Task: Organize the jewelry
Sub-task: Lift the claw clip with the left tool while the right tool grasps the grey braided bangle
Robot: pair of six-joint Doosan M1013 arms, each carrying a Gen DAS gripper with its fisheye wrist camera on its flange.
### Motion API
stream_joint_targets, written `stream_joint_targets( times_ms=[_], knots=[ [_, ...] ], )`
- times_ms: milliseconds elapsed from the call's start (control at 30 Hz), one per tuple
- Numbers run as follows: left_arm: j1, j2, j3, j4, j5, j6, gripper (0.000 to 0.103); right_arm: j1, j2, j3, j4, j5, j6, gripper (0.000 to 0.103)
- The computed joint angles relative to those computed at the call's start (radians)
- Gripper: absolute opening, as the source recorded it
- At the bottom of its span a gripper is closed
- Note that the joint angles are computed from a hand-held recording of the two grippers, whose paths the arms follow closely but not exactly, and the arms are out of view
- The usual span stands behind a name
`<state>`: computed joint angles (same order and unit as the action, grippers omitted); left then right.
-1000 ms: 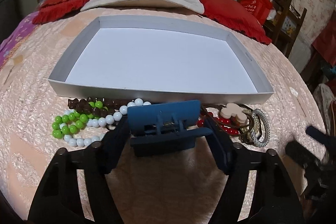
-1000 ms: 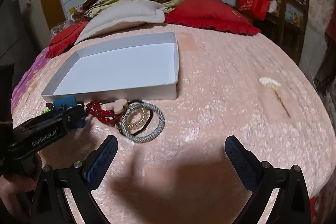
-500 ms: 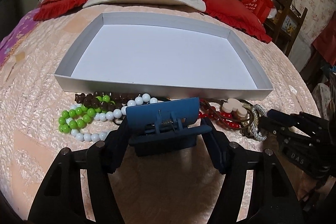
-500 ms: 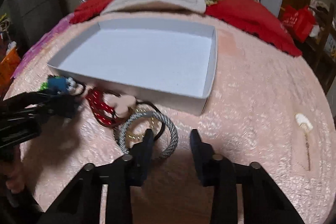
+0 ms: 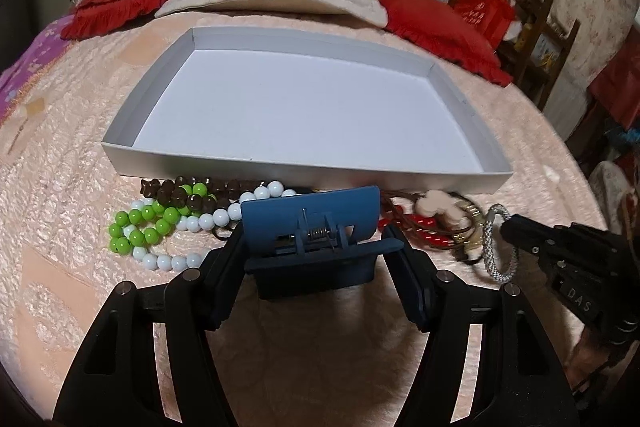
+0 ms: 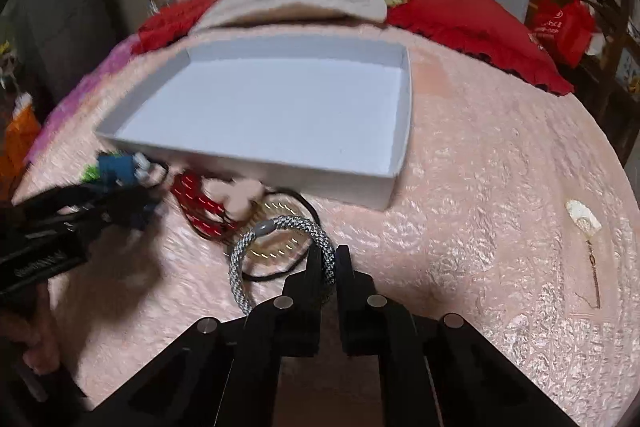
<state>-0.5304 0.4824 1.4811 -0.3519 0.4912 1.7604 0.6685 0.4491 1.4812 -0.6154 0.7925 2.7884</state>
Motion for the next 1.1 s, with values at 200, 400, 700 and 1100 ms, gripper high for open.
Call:
stream_joint_targets(
  times_ms=[200, 400, 700, 1100],
  knots=[
    [0.028, -0.055, 0.068, -0.246, -0.043, 0.252, 0.066, 0.044, -0.010, -0.002, -0.127, -0.019, 0.125, 0.006],
    [0.035, -0.075, 0.085, -0.219, -0.055, 0.249, 0.066, 0.068, 0.018, -0.046, -0.132, 0.021, 0.136, 0.006],
    [0.013, -0.084, 0.094, 0.013, -0.094, 0.047, 0.066, 0.076, 0.026, -0.054, -0.168, 0.041, 0.180, 0.006],
    [-0.001, -0.075, 0.093, 0.226, -0.101, -0.185, 0.066, 0.076, 0.035, -0.070, -0.166, 0.125, 0.184, 0.006]
  ],
)
